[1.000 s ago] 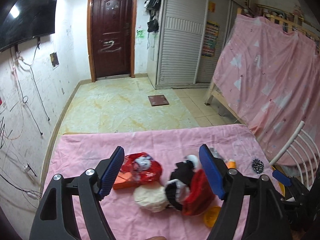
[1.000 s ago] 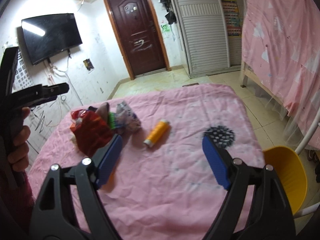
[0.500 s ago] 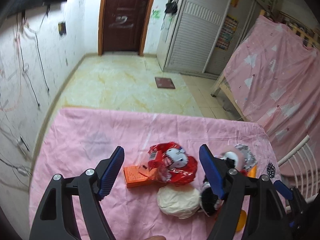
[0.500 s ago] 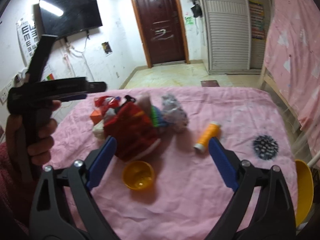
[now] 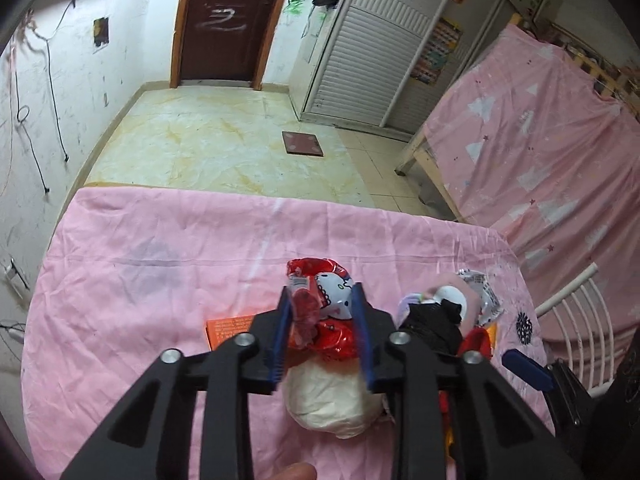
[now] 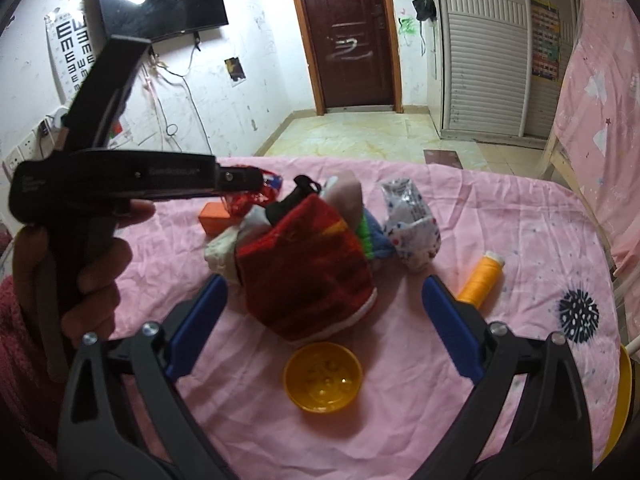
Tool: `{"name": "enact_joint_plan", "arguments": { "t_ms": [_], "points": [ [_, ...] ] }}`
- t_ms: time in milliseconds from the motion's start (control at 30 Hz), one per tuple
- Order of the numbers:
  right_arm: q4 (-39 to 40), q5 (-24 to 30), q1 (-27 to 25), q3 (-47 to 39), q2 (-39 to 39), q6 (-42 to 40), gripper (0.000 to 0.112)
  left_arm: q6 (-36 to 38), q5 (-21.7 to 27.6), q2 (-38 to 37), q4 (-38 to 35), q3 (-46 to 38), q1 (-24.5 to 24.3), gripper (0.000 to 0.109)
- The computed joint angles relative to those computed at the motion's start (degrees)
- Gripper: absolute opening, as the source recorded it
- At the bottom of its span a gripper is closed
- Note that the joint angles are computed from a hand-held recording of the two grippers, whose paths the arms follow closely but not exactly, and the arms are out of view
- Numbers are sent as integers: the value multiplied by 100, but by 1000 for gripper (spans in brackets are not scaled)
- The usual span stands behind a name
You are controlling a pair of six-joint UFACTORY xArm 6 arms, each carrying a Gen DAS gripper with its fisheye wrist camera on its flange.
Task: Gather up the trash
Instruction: 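Grasp the red plastic bag with the left tool while the right tool grasps the red cloth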
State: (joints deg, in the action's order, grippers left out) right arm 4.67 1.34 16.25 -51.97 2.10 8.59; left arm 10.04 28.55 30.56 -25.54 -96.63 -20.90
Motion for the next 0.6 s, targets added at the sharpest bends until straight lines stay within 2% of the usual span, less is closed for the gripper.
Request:
{"name": "enact_joint_plan", "arguments": {
  "t_ms": [200, 233, 267, 400, 467, 500, 567, 600],
  "points": [
    [435, 96, 36, -148, 99, -411, 94, 352, -194, -172, -470, 222, -47, 14],
    [554, 124, 57, -170, 111, -533, 89, 424, -237, -241, -551, 288, -34, 14],
    [563, 167, 73, -223, 146, -556, 78, 480, -304, -309, -628, 352, -37, 14],
    [836, 339, 128, -378, 262, -859, 62, 514, -505, -543, -693, 570, -37, 14],
    [842, 386, 136, -400, 279, -904, 47, 538, -562, -638, -700, 653, -44, 14],
    [887, 392, 141, -397, 274, -948, 45, 570, -571, -672, -726, 681, -50, 14],
    [743, 330, 109, -336, 232, -799, 33, 582, -622, -748, -720, 752, -72, 14],
    [719, 294, 102, -302, 213, -762, 31, 603, -648, -779, -739, 783, -80, 14]
  ]
}}
